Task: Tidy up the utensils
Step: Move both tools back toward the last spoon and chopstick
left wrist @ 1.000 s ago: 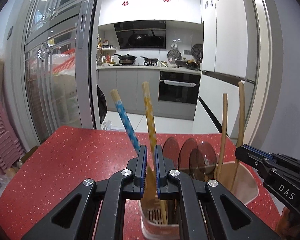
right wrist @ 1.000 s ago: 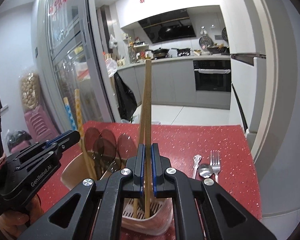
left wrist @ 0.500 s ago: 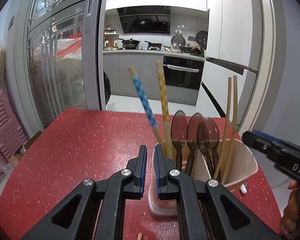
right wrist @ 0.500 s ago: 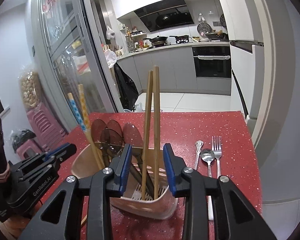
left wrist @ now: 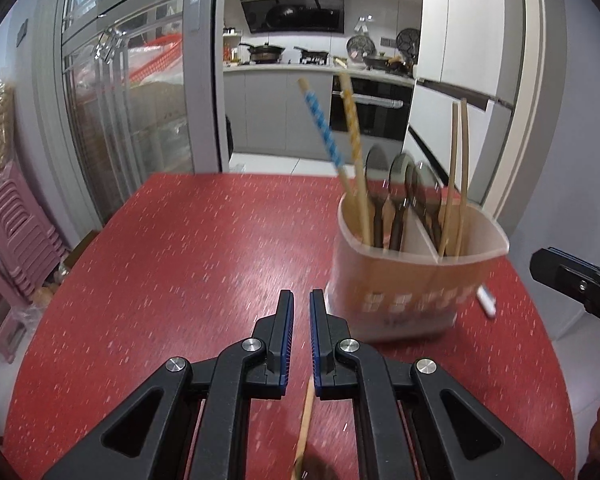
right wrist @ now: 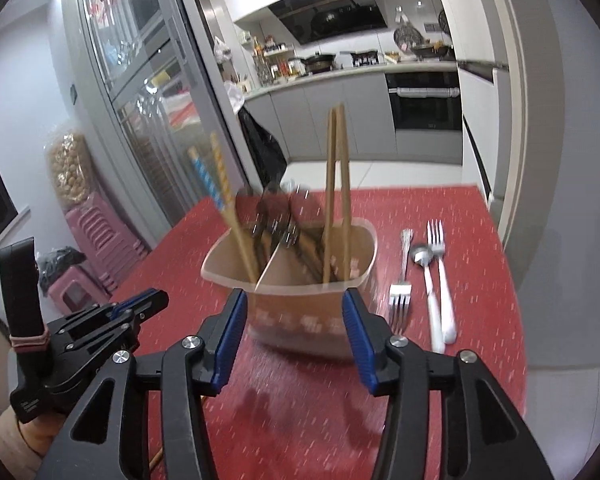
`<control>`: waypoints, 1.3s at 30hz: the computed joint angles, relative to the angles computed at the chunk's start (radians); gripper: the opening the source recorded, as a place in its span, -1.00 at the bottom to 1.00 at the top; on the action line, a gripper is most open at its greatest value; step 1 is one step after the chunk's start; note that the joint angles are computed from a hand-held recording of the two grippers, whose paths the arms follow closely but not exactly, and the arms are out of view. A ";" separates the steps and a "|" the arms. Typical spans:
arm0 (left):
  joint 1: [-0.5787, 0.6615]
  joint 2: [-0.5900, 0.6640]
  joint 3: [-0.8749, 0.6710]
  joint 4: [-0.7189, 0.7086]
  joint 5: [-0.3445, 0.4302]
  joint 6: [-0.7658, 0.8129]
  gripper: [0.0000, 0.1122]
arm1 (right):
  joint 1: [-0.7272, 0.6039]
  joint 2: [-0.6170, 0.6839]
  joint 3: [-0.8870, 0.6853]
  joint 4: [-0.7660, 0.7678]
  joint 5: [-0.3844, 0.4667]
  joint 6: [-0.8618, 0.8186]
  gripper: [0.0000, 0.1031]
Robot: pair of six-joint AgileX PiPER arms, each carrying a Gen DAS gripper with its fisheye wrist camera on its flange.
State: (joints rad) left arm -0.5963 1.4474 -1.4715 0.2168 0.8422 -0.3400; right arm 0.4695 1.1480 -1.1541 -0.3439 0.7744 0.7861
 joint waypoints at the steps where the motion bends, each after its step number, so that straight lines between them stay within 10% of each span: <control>1: 0.002 -0.016 0.021 -0.001 0.004 0.002 -0.43 | 0.017 -0.006 0.008 -0.001 0.011 0.017 0.07; 14: 0.111 -0.221 0.307 -0.085 0.026 0.086 -0.42 | 0.263 0.003 0.072 -0.064 0.147 0.265 0.17; 15: 0.141 -0.240 0.335 -0.111 0.025 0.105 -0.25 | 0.286 0.013 0.069 -0.071 0.158 0.281 0.18; 16: 0.166 -0.256 0.360 -0.136 0.022 0.125 0.60 | 0.306 0.017 0.072 -0.079 0.163 0.298 0.18; 17: 0.181 -0.269 0.380 -0.141 0.025 0.123 0.84 | 0.321 0.024 0.074 -0.079 0.164 0.307 0.19; 39: 0.342 -0.357 0.569 -0.196 0.018 0.299 0.84 | 0.402 0.391 -0.128 0.133 0.241 0.125 0.30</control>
